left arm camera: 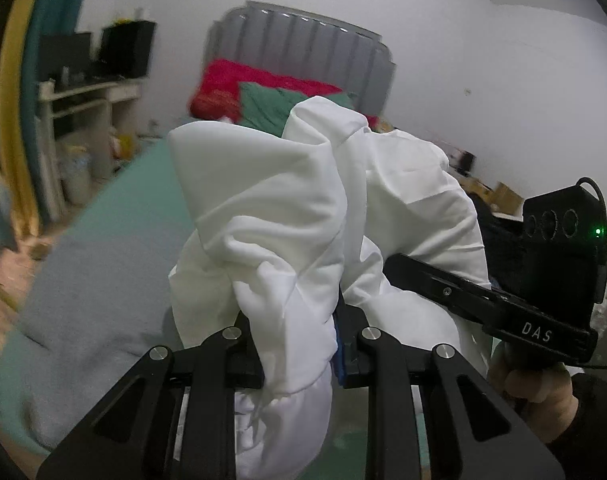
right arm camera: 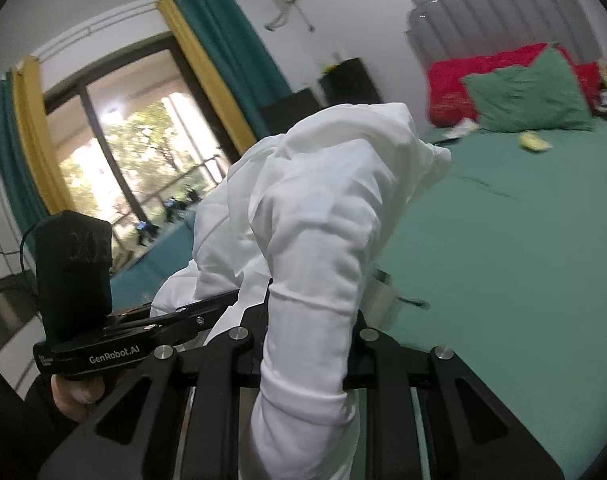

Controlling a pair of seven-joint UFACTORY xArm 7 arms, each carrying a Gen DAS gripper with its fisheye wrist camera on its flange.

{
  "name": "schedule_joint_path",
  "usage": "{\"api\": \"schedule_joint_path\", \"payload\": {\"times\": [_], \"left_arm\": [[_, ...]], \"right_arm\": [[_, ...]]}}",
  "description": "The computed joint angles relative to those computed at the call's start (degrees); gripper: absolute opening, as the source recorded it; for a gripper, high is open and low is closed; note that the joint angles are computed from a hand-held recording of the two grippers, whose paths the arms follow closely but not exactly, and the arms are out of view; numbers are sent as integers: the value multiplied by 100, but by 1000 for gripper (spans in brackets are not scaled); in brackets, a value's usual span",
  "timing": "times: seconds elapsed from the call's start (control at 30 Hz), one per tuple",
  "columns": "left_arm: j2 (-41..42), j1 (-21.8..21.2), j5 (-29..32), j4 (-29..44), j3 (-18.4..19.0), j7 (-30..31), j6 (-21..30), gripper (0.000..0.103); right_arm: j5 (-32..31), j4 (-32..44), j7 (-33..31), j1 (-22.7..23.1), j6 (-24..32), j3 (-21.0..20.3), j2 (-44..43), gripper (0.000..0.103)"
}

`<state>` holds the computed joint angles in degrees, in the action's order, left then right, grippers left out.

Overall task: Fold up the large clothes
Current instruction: 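Lift the folded white shirt with both tools toward the clothes stack, then lower the shirt onto the grey clothes stack and open both tools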

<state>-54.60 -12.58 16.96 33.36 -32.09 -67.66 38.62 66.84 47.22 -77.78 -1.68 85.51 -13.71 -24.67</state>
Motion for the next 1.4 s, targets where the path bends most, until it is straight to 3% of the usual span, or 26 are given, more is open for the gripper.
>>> {"api": "schedule_joint_path", "payload": {"times": [0.2,0.3,0.4,0.43,0.47,0.53,0.63,0.7,0.83,0.9,0.97,1.03,1.27,1.4], "left_arm": [[-1155,-247,-119,-395,839,858,1266,26],[-1682,-131,-307,-783,1070,1029,1887,35],[-2191,29,-535,-1507,1205,993,2774,35],[-2152,213,-650,-1589,1124,1124,2973,35],[-2353,156,-632,-1783,1177,1120,3235,35],[-2851,-91,-530,-1998,1140,941,3266,39],[-3324,-53,-470,-1905,955,756,3578,39],[-3569,-24,-485,-1698,796,632,3790,39],[-3792,-225,-594,-1566,491,598,3406,52],[-3492,-363,-849,-1574,305,542,3054,58],[-3033,-495,-1099,-1691,387,517,2811,58],[-2644,-559,-1203,-1797,410,417,2809,58],[-2414,-774,-796,-1384,-111,-250,3134,58],[-2160,-793,-775,-911,-497,-718,3263,65]], "right_arm": [[687,-217,415,725,-652,776,-84,21],[649,-297,639,1034,-1084,1115,197,32],[2,-349,1159,1297,-1936,1641,776,47],[-13,-409,1136,1362,-2078,1633,870,48],[152,-519,960,1408,-2128,1551,875,49],[257,-664,601,1429,-2154,1424,726,57],[184,-901,489,1387,-2529,1326,221,71],[209,-1074,297,1340,-2385,1028,-164,76],[-41,-1120,238,1303,-2461,928,-404,77],[-206,-1107,288,1375,-2703,1064,-272,77],[-551,-1117,411,1418,-3032,1225,-153,77],[-782,-1267,426,1431,-3063,1119,-126,77],[-1232,-1172,546,1185,-2526,625,-318,77],[-1576,-1170,574,975,-2296,438,-428,77]]}}
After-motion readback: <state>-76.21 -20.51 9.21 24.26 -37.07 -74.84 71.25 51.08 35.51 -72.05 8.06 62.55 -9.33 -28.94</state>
